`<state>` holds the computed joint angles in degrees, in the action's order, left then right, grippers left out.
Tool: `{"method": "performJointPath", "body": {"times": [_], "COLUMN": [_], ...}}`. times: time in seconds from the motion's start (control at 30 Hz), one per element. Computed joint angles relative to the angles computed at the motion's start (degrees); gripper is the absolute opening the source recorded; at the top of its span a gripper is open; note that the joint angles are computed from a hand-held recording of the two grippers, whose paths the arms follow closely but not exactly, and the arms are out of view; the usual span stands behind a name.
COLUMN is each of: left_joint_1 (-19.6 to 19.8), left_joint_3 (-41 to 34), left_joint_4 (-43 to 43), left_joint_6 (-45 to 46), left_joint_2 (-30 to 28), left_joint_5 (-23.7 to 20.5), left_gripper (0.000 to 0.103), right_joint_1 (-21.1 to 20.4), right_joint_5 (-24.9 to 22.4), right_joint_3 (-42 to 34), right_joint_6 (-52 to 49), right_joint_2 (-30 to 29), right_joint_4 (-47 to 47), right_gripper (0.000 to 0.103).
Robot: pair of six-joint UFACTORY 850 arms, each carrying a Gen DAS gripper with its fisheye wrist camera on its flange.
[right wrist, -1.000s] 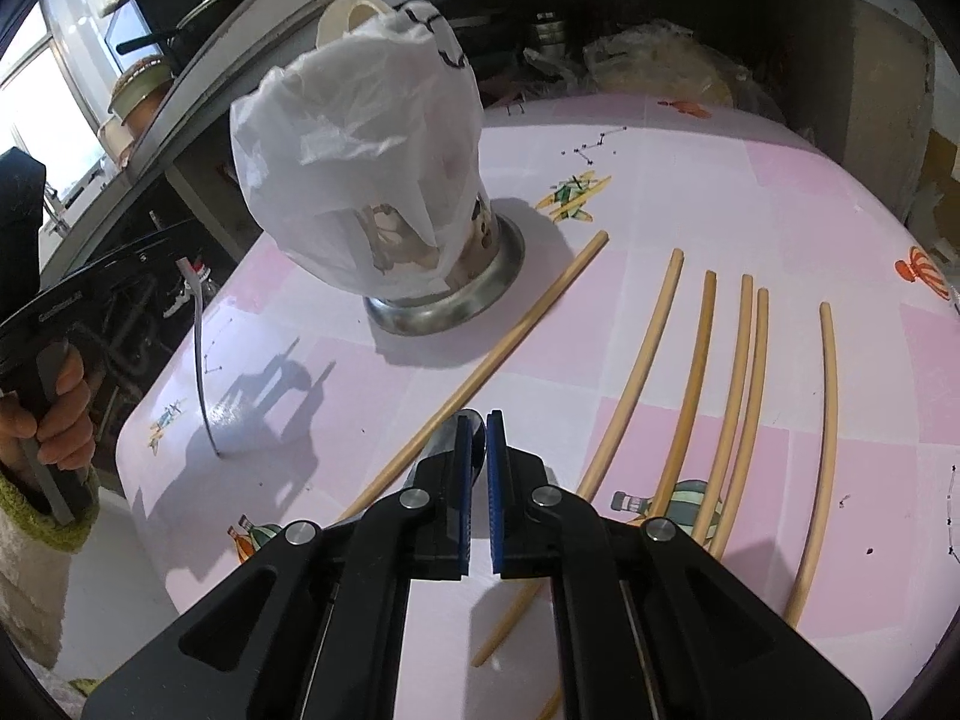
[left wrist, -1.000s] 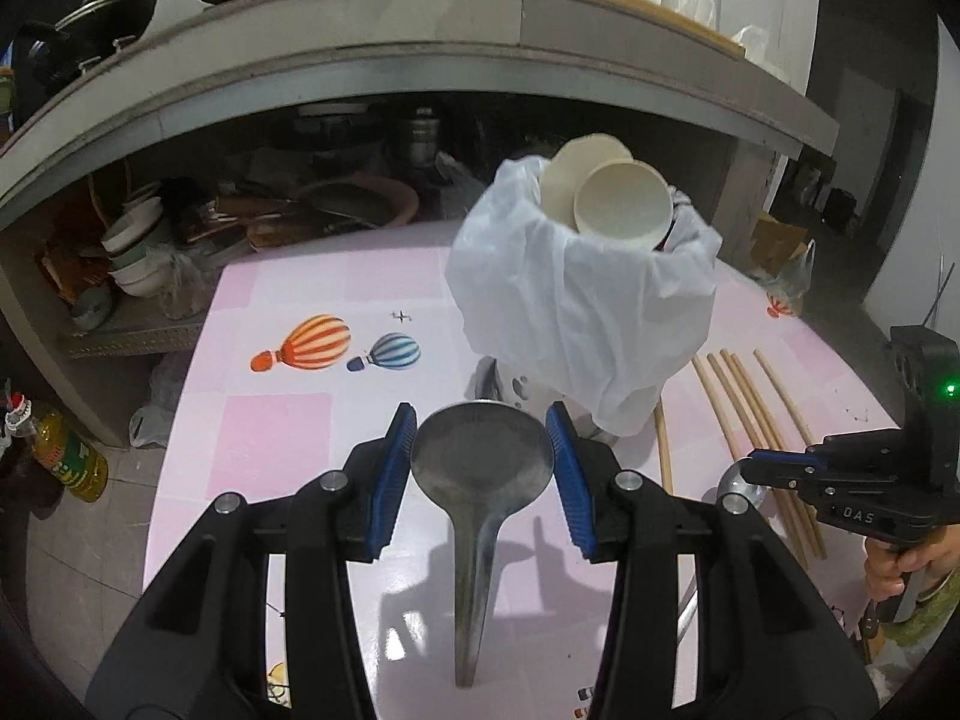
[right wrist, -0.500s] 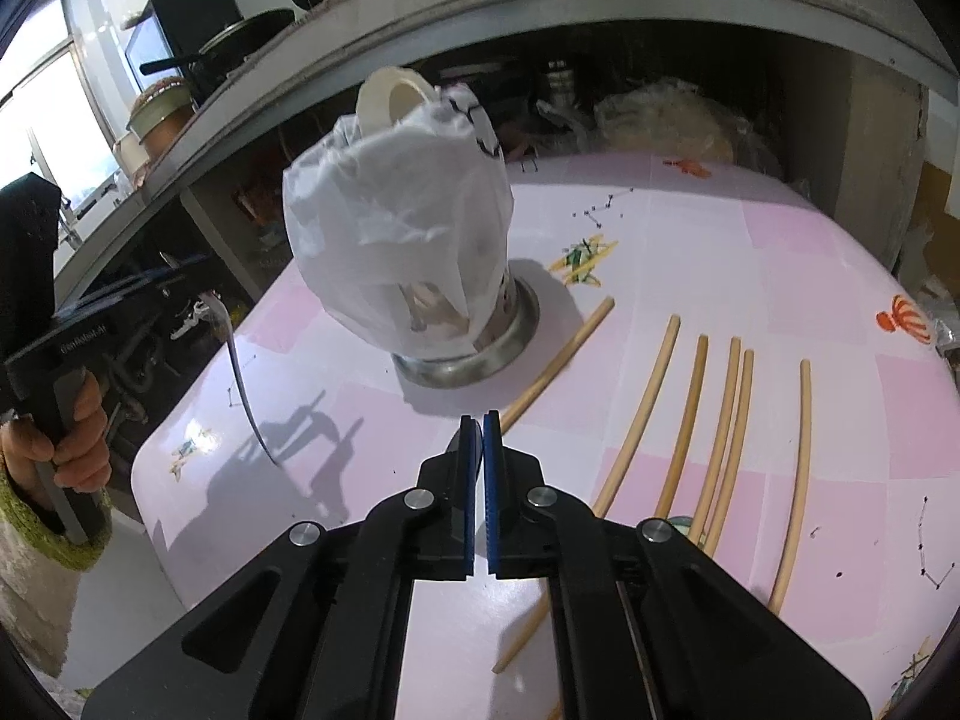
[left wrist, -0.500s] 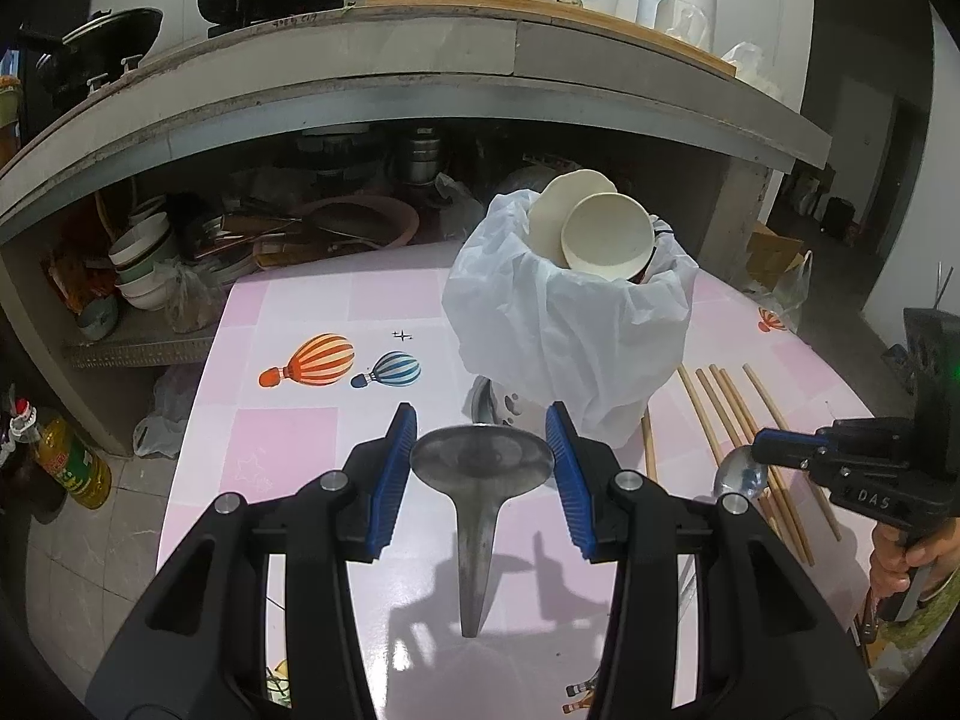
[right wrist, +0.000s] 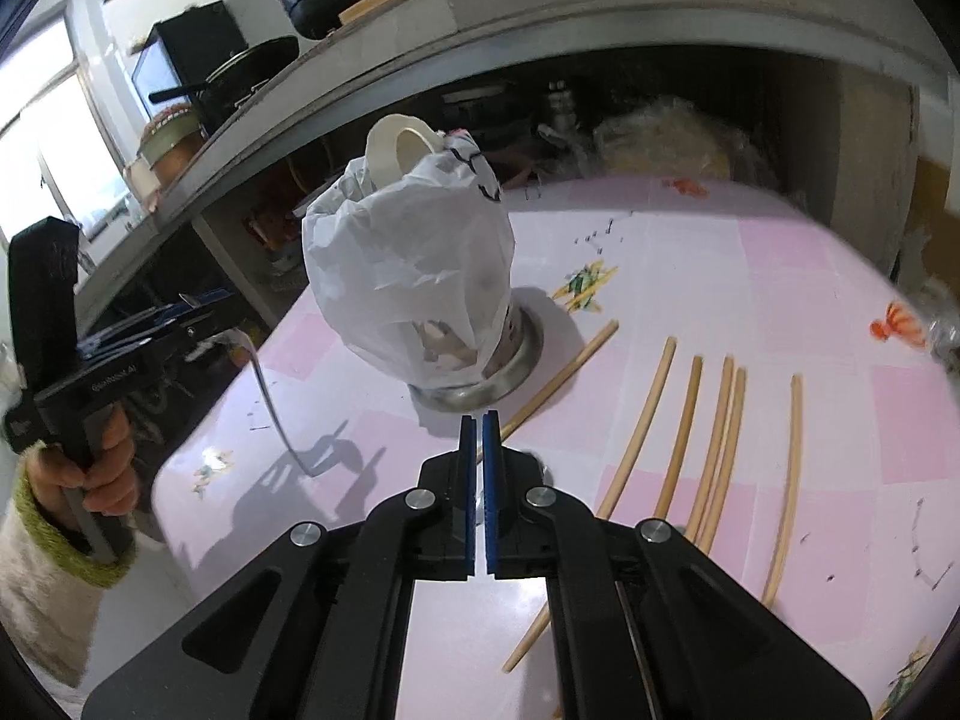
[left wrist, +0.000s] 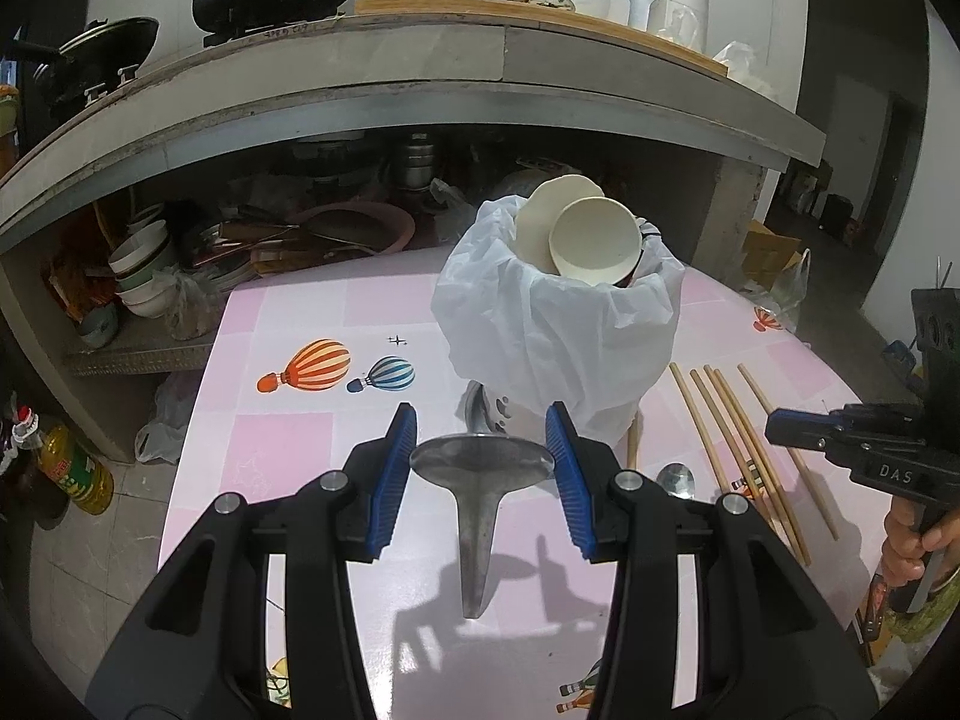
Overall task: Organize utensils
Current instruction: 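Lift the large metal spoon with the left gripper while the right holds the small spoon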
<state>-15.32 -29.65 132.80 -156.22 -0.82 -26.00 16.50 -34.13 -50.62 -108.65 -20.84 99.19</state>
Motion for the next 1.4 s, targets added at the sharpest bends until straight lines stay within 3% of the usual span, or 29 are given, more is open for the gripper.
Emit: {"method": "performJointPath", "body": {"times": [0.27, 0.33, 0.43, 0.83, 1.07, 1.17, 1.23, 1.4], "left_joint_1": [-0.1, -0.2, -0.3, 0.9, 1.5, 1.5, 1.5, 1.6], "left_joint_3": [0.3, 0.5, 0.7, 1.1, 1.1, 1.1, 1.1, 1.1], "left_joint_4": [-1.4, -1.9, -1.8, 3.8, 6.2, 6.3, 6.2, 6.6], "left_joint_6": [0.3, 0.7, 0.3, -5.0, -7.5, -7.6, -7.5, -8.0], "left_joint_2": [0.4, 0.6, 0.7, 0.6, 0.3, 0.2, 0.2, 0.2], "left_joint_5": [-0.4, -0.6, -0.8, -0.4, -0.6, -0.6, -0.6, -0.7], "left_gripper": [0.043, 0.043, 0.043, 0.043, 0.043, 0.043, 0.043, 0.043], "right_joint_1": [-2.4, -2.4, -1.7, 2.7, 3.7, 4.4, 4.8, 5.1], "right_joint_5": [-3.6, -3.7, -2.7, 5.6, 7.2, 8.5, 9.0, 8.8], "right_joint_3": [-0.9, -1.2, -1.8, -6.3, -8.7, -9.6, -10.0, -9.5], "right_joint_6": [7.1, 7.8, 10.7, 18.8, 16.4, 15.5, 15.3, 11.5], "right_joint_2": [-2.7, -3.5, -5.1, -11.3, -12.8, -13.3, -13.6, -13.3], "right_joint_4": [-5.0, -5.6, -7.5, -11.5, -9.7, -9.8, -10.3, -7.2], "right_gripper": [0.005, 0.011, 0.024, 0.033, 0.033, 0.025, 0.013, 0.007]}}
